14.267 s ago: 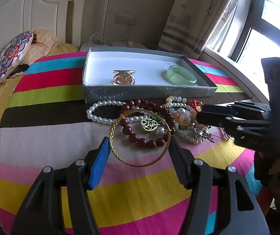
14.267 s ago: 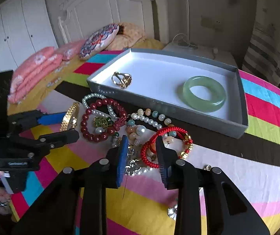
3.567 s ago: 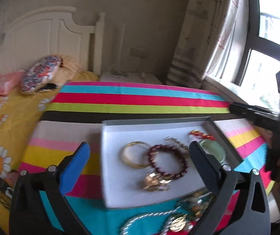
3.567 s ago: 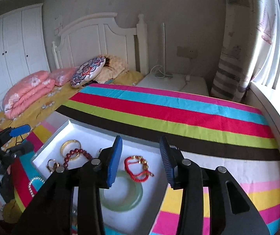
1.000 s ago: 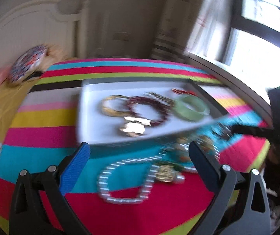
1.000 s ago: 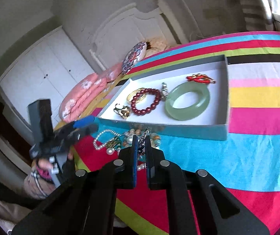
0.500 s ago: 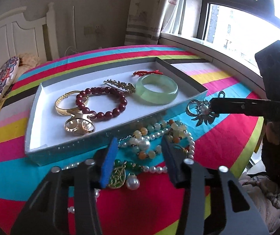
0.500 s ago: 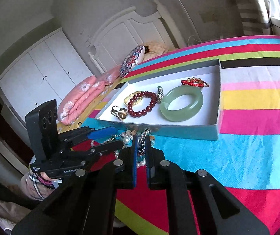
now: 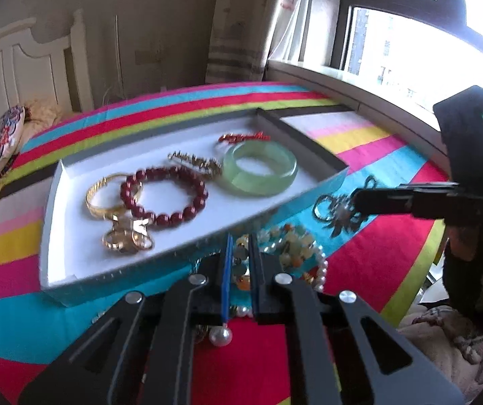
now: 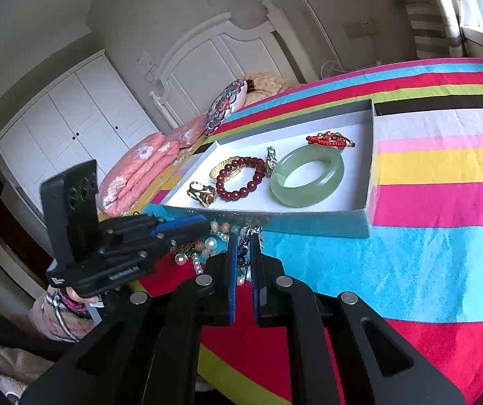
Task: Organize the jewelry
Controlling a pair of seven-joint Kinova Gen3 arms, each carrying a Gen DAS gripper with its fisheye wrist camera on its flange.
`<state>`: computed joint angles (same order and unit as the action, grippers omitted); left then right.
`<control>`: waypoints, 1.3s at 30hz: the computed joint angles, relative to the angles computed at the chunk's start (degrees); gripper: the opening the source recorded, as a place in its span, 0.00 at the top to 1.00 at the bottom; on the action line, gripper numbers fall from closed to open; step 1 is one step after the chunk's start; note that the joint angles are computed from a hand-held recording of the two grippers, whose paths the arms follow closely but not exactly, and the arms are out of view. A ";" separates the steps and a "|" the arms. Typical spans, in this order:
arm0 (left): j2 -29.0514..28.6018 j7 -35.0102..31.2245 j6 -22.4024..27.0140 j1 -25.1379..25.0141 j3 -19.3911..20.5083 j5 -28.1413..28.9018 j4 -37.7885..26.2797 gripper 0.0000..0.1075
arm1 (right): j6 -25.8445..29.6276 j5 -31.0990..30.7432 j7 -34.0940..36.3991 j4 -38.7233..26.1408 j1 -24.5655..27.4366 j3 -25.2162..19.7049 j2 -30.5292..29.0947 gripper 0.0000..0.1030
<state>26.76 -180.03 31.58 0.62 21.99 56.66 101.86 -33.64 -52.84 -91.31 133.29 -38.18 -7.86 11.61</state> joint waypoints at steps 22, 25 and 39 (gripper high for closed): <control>-6.17 -8.27 5.16 2.60 -3.56 7.83 -0.47 0.92 | -7.52 -5.59 0.75 2.47 -1.15 -1.97 -1.37 0.93; -6.29 -7.46 4.67 3.73 -4.43 7.29 -1.69 0.92 | -7.16 -7.71 2.86 1.70 -0.94 -1.80 -1.84 0.93; -0.91 12.49 -1.68 10.17 -6.15 -11.84 -16.16 0.92 | 7.06 -18.00 20.45 -10.11 7.41 2.15 -0.92 0.93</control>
